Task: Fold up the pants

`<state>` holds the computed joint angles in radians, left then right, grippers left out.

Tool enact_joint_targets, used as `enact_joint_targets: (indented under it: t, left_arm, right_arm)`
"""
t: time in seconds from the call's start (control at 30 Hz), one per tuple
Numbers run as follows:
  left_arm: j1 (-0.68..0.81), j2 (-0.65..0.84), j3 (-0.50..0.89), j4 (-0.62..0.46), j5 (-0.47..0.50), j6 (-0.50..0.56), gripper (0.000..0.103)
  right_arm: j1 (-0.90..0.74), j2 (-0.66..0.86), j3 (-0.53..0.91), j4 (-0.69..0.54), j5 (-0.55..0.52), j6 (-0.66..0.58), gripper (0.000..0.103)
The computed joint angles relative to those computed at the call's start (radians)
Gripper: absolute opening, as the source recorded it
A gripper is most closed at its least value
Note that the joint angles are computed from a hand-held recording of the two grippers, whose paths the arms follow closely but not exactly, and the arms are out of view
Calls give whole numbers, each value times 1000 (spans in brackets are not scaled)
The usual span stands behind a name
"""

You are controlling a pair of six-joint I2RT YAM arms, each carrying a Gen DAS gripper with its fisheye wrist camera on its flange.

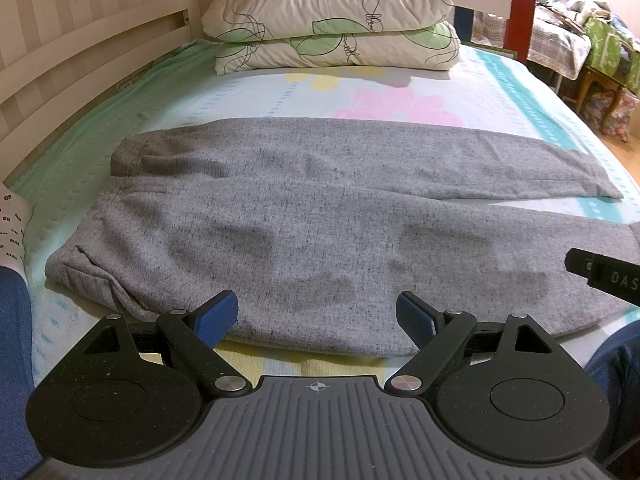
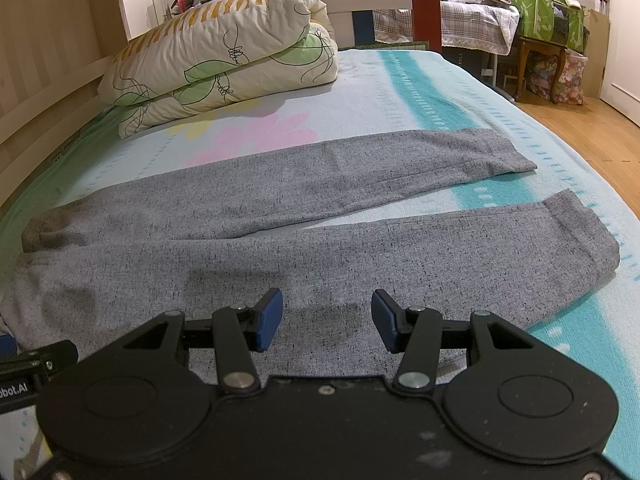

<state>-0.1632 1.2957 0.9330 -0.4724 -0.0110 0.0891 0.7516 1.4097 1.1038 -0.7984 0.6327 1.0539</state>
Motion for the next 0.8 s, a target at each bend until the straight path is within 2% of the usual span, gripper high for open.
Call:
enact_joint_targets:
  t: [0.47, 0.63, 0.8]
  left_arm:
    - [8, 1, -20, 37, 0, 27, 86]
    - [27, 51, 22, 48, 9, 75, 75]
    - [41, 137, 94, 78, 12, 114, 74]
  right_arm:
    - [-7, -6, -6, 10, -19, -7, 53]
    - [-39, -10, 0, 17, -75, -20, 52]
    - [-81, 2, 36, 9, -92, -84, 53]
